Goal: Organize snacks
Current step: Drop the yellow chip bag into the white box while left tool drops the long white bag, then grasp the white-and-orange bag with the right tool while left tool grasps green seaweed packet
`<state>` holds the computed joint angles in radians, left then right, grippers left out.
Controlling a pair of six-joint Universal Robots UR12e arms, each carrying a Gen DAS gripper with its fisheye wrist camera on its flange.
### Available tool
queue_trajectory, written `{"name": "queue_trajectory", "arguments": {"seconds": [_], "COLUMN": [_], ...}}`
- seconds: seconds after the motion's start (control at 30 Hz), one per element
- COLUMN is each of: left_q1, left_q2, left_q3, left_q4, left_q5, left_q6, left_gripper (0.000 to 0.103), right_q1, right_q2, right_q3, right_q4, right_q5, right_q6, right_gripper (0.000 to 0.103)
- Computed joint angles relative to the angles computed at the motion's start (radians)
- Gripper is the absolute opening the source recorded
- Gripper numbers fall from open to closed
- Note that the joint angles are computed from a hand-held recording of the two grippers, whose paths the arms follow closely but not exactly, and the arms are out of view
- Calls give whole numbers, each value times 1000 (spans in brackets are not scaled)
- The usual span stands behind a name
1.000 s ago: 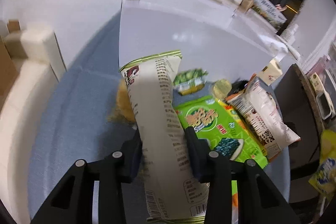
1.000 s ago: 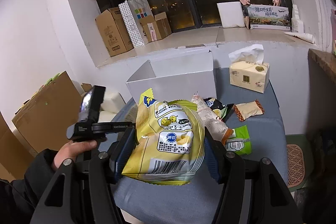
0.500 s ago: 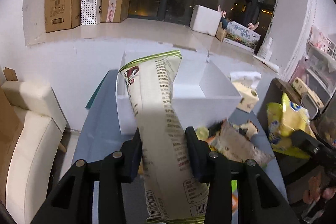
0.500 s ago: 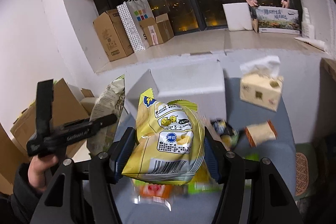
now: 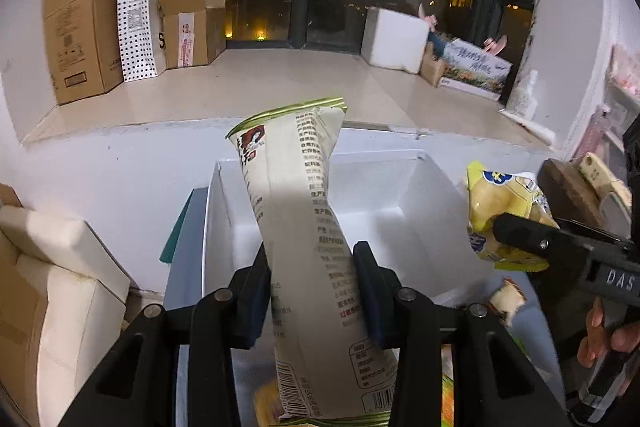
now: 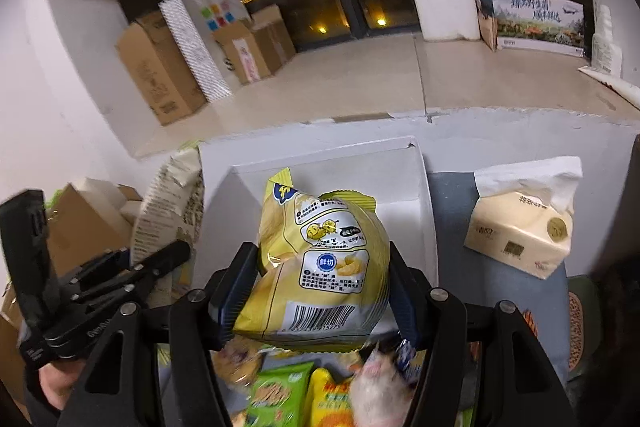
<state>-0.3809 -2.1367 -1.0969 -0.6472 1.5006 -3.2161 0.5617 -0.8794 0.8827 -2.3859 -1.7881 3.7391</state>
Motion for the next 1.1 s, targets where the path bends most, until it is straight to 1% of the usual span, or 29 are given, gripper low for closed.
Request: {"name": "queue_trajectory", "arguments": {"seconds": [0.1,0.17,0.23,0.27,0.3,0.33,0.37,0.4,0.43,0.47,0.53,0.63,0.7,0.73,0.77,0.8,0.87,0.9,0.93,0.97,1.0,1.03,1.07,1.1], "left_q1": [3,2,0,0,-1,-2,-3,-1,3,5,2,-1,-4,-7,-10,-13,-9,-8,-6,-7,-12,-19,-21,-22], "left_q2": [-56,-74,-93,-97,-101,-105,-106,-100,-94,-92,-86,-68,-52,-43,-37,-31,-10,2,16,29,42,60,73,90], "left_q3": [87,111,136,140,143,148,150,136,123,119,114,84,57,38,28,18,-16,-37,-69,-103,-141,-175,-195,-210], "left_q4": [-77,-96,-120,-121,-120,-120,-125,-100,-80,-79,-80,-46,-18,4,11,7,24,49,100,167,261,313,323,299], "left_q5": [5,16,40,45,53,74,92,92,73,64,85,93,101,117,135,139,96,86,75,78,100,131,124,104], "left_q6": [-8,-13,-5,-5,-6,-13,-18,-30,-34,-33,-16,7,6,3,2,1,-24,-50,-79,-98,-111,-101,-82,-51], "left_gripper": [44,44,44,46,51,75,103,103,103,103,103,103,103,103,103,103,103,103,103,103,103,103,103,103], "right_q1": [-12,-17,-24,-25,-27,-28,-28,-27,-24,-23,-23,-23,-28,-30,-31,-31,-28,-25,-22,-15,-9,-1,11,20], "right_q2": [37,54,66,72,80,86,92,97,100,101,98,76,56,48,35,26,7,0,-10,-22,-33,-44,-57,-70], "right_q3": [-53,-76,-88,-97,-110,-123,-136,-149,-157,-159,-154,-107,-66,-49,-24,-6,26,37,56,78,100,123,151,177], "right_q4": [41,56,59,67,90,108,130,154,168,176,185,130,80,60,31,6,-21,-31,-53,-81,-109,-145,-191,-223], "right_q5": [5,6,24,25,27,31,35,26,13,5,15,18,51,68,79,84,91,84,76,52,29,2,-41,-66], "right_q6": [-22,-16,-10,-5,1,2,-3,-9,-12,-17,-25,-3,26,40,56,64,68,66,64,63,57,43,28,16], "right_gripper": [66,66,67,68,71,80,86,94,94,95,99,101,103,103,103,103,103,103,103,103,103,103,103,103]}}
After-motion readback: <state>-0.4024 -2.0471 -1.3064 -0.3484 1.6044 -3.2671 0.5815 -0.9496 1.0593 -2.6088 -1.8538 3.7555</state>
